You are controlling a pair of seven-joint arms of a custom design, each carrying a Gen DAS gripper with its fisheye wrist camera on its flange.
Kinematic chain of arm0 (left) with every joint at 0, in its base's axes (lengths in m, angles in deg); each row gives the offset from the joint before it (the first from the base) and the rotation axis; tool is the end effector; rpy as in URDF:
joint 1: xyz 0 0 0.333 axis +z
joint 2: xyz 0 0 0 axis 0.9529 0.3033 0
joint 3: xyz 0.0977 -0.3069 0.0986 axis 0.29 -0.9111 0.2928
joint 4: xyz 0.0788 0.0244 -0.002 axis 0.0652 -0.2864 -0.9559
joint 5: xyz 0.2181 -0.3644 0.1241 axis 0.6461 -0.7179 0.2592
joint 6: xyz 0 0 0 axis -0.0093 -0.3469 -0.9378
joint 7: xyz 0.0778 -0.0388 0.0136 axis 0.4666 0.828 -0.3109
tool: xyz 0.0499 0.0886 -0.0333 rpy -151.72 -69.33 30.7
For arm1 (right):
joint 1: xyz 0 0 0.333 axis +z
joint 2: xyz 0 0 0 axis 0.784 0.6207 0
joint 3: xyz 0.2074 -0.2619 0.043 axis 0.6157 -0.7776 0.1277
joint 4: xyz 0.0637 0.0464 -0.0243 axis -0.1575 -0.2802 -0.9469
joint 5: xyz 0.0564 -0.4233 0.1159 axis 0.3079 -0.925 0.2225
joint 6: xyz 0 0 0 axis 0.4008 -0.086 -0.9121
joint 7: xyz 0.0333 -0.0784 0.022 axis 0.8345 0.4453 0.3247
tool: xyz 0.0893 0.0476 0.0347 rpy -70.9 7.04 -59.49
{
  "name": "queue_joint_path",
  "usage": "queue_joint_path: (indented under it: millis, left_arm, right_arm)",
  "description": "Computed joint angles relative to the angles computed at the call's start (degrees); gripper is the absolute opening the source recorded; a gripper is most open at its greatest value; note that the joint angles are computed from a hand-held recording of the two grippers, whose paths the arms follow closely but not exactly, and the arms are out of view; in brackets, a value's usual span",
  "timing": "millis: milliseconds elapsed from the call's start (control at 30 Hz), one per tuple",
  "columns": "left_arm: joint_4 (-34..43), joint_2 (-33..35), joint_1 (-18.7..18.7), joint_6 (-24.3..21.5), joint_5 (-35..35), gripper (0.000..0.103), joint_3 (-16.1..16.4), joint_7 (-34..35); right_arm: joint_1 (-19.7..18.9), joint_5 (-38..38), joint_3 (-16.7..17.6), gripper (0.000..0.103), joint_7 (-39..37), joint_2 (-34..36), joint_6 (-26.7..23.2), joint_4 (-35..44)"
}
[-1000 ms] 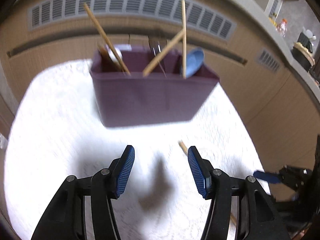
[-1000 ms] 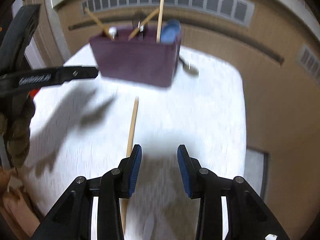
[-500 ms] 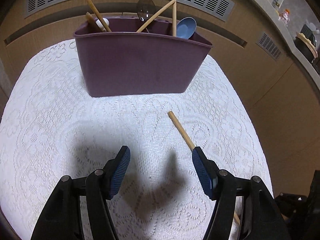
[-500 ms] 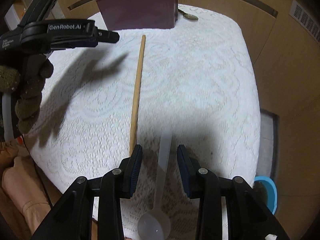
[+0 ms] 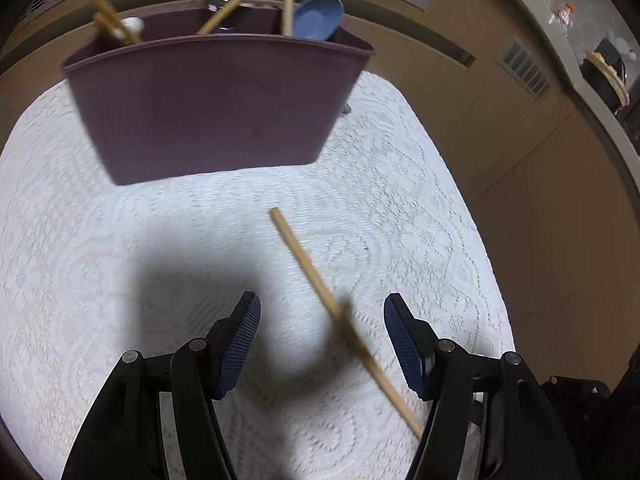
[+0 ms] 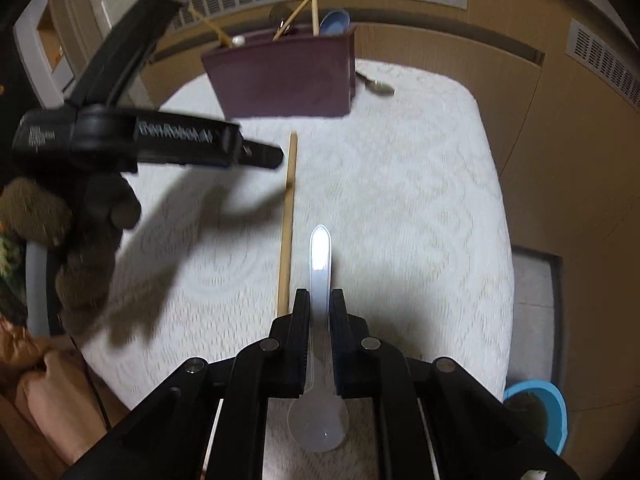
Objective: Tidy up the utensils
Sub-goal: 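Grasp the last wooden chopstick with the left gripper while the right gripper grasps the white plastic spoon, then lift the chopstick and white spoon and lower them into the caddy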
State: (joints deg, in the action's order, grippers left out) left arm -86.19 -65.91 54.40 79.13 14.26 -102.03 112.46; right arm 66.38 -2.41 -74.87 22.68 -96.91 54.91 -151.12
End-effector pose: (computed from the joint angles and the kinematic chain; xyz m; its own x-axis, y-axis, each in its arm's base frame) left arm 0.5806 -0.3504 0.4901 0.1179 -0.9451 0.3046 -0.8758 -0.2436 -0.4167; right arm 0.5336 0.1187 0.4973 0.6210 -0.7715 -0.1383 -0.6971 -0.4629 -0.5476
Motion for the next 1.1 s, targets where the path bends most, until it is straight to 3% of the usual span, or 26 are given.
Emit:
queue_joint_path:
  millis: [133, 300, 367, 400, 433, 567, 767, 933, 1100]
  left_arm:
    - [9.4, 6.4, -1.2, -9.7, 2.4, 0.046, 0.4, 0.1]
    - [16.2, 11.1, -3.4, -15.5, 7.3, 0.043, 1.8, 0.2]
    - [18.5, 12.6, -4.6, -17.6, 10.4, 0.034, 2.5, 0.1]
    - [18.8, 12.8, -5.0, -17.8, 11.4, 0.023, 2.7, 0.2]
    - [18.8, 12.8, -5.2, -17.6, 12.3, 0.016, 2.8, 0.4]
    - [14.7, 10.2, -5.0, -13.9, 13.6, 0.012, 2.6, 1.3]
    - [-0.2, -1.4, -3.4, -4.5, 15.1, 0.009, 1.3, -0.4]
    - [-8.8, -9.9, -1.2, 1.2, 20.3, 0.009, -0.6, -7.5]
    - [-12.5, -15.2, 2.2, 5.3, 26.7, 0.008, -2.9, -14.3]
  right_arm:
    - [0.5, 2.6, -0.1, 0.010, -1.0, 1.4, 1.6, 1.2]
    - [0.3, 4.1, 0.0, 0.010, -1.7, 1.8, 2.2, 1.3]
    - [0.0, 3.8, 0.1, 0.010, -1.0, 2.2, 2.2, 1.5]
    - [-0.1, 3.8, 0.1, 0.010, -1.0, 2.3, 2.1, 1.5]
    - [-0.1, 3.8, 0.1, 0.010, -0.9, 2.3, 2.2, 1.4]
    - [-0.1, 4.9, 0.1, 0.010, -1.0, 2.4, 2.2, 1.6]
    - [0.0, 7.2, -0.1, 0.010, -1.4, 2.5, 1.0, 2.7]
    - [0.5, 9.6, 0.0, 0.010, -2.6, 2.0, -1.0, 3.4]
    - [1.2, 10.7, 0.5, 0.010, -3.2, 0.8, -0.5, 3.2]
